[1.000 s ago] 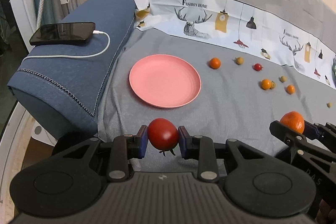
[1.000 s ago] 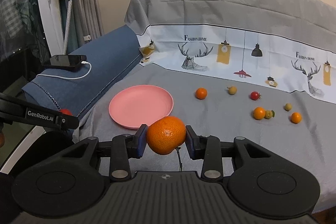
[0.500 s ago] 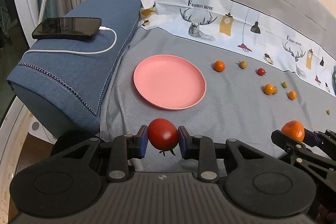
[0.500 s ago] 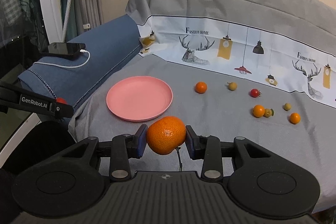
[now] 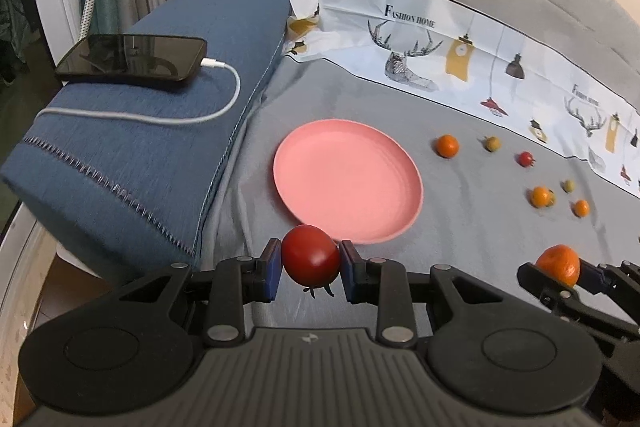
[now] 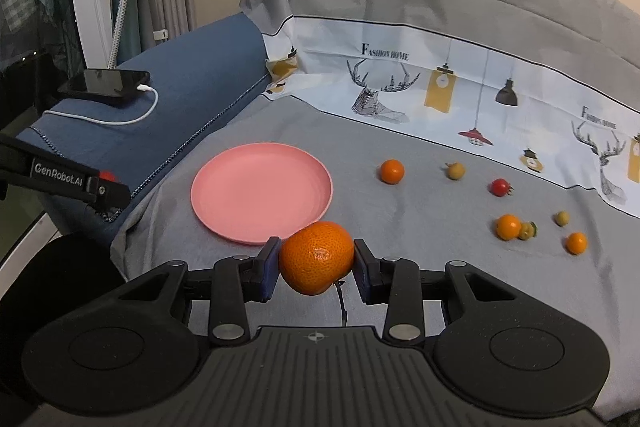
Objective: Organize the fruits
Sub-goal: 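Grasp the red tomato with the left tool while the right tool grasps the orange fruit, then open both tools over the pink plate, releasing the tomato and orange fruit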
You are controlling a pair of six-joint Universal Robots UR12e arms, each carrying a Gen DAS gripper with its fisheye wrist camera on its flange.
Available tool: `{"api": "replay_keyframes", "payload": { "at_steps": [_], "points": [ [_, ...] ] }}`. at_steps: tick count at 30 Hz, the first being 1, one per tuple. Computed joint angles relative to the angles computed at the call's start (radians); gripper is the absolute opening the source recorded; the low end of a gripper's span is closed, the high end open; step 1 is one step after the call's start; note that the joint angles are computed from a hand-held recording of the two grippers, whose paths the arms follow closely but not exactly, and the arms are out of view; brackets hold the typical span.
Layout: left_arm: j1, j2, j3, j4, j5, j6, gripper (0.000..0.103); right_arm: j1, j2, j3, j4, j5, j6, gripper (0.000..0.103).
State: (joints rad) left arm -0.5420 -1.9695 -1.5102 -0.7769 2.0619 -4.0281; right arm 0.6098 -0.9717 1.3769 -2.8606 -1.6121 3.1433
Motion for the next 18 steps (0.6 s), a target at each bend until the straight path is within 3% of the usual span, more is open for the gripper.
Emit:
{"api": "replay_keyframes", "payload": {
  "at_steps": [18],
  "points": [
    [0.125, -0.199, 0.205, -0.129, -0.08, 0.102, 0.034, -0.016, 0.283, -0.401, 0.242, 0.075, -0.049, 0.039]
  ]
}}
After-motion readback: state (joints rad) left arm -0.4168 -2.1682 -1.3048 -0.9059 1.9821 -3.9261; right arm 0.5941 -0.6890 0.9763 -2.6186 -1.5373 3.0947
